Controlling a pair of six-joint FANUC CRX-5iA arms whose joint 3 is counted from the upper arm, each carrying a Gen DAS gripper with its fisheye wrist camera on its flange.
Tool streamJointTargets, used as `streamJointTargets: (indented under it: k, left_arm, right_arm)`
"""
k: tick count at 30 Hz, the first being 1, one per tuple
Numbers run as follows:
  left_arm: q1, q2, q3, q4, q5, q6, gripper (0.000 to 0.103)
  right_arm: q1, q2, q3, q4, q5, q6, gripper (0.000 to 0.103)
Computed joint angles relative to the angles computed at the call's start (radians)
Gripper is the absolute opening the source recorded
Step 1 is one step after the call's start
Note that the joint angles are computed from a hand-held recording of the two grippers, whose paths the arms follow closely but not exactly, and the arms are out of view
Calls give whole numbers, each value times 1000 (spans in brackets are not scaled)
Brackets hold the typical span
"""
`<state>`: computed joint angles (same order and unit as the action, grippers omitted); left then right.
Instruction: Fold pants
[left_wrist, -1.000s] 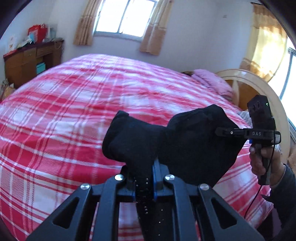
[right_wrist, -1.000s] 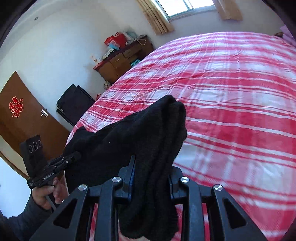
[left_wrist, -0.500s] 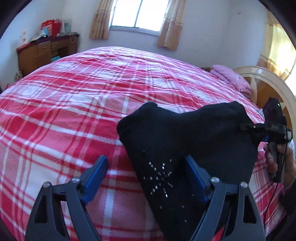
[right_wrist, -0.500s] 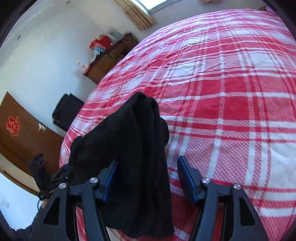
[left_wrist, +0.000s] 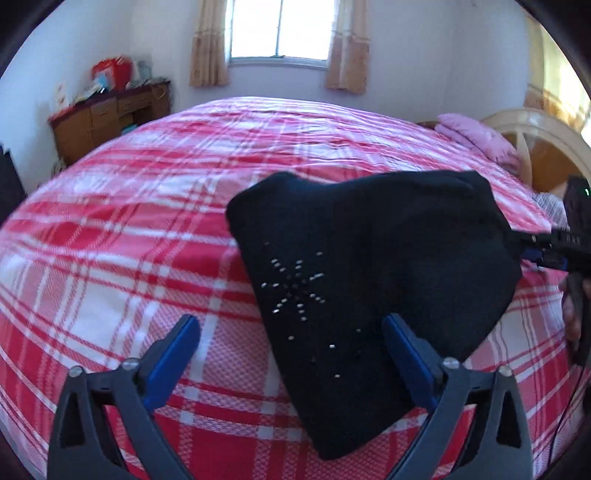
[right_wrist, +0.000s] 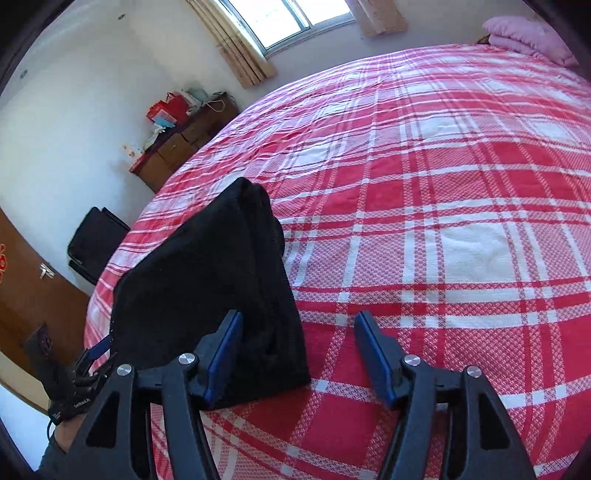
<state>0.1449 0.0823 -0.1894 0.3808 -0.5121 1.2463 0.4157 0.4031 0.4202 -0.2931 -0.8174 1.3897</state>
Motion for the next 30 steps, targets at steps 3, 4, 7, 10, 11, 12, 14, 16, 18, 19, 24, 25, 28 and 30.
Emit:
streamJointTargets:
  k: [3, 4, 7, 10, 11, 12, 14, 16, 18, 19, 24, 25, 28, 30]
  left_arm:
    - [10, -10, 11, -12, -34, 62, 103]
    - [8, -15, 22, -51, -43, 98, 103]
    - [-1, -47, 15, -80, -31, 132, 103]
    - [-9, -83, -1, -84, -14, 153, 103]
    - [-11, -98, -10, -74, -7, 143, 103]
    - [-16, -106, -12, -75, -2, 140, 103]
    - [-26, -132, -17, -87, 4, 135, 103]
    - [-34, -156, -27, -77, 18, 111, 103]
    - [-37, -187, -47, -45, 27, 72, 103]
    - [-39, -203, -60, -21, 30, 46, 103]
    - [-54, -259, -80, 4, 34, -12, 103]
    - [-57, -265, -82, 15, 39, -22, 103]
    - [-66, -282, -102, 63, 62, -72, 103]
    - [-71, -292, -116, 100, 73, -111, 103]
  right_arm:
    - [14, -28, -45, 50, 39, -39, 66]
    - [22, -38, -59, 67, 56, -67, 66]
    - [25, -87, -127, 98, 117, -129, 66]
    - [37, -129, -183, 162, 162, -218, 66]
    - [46, -152, -212, 188, 181, -252, 66]
    - [57, -175, -241, 221, 196, -291, 66]
    - [81, -223, -303, 285, 227, -360, 66]
    - [112, -277, -374, 359, 268, -443, 66]
    - [141, -319, -424, 417, 293, -506, 66]
    - [162, -345, -459, 475, 312, -561, 66]
    - [251, -453, -614, 805, 378, -803, 66]
    - [265, -467, -635, 875, 377, -847, 66]
    - [308, -491, -655, 999, 341, -892, 67]
    - [324, -501, -665, 1050, 331, -910, 67]
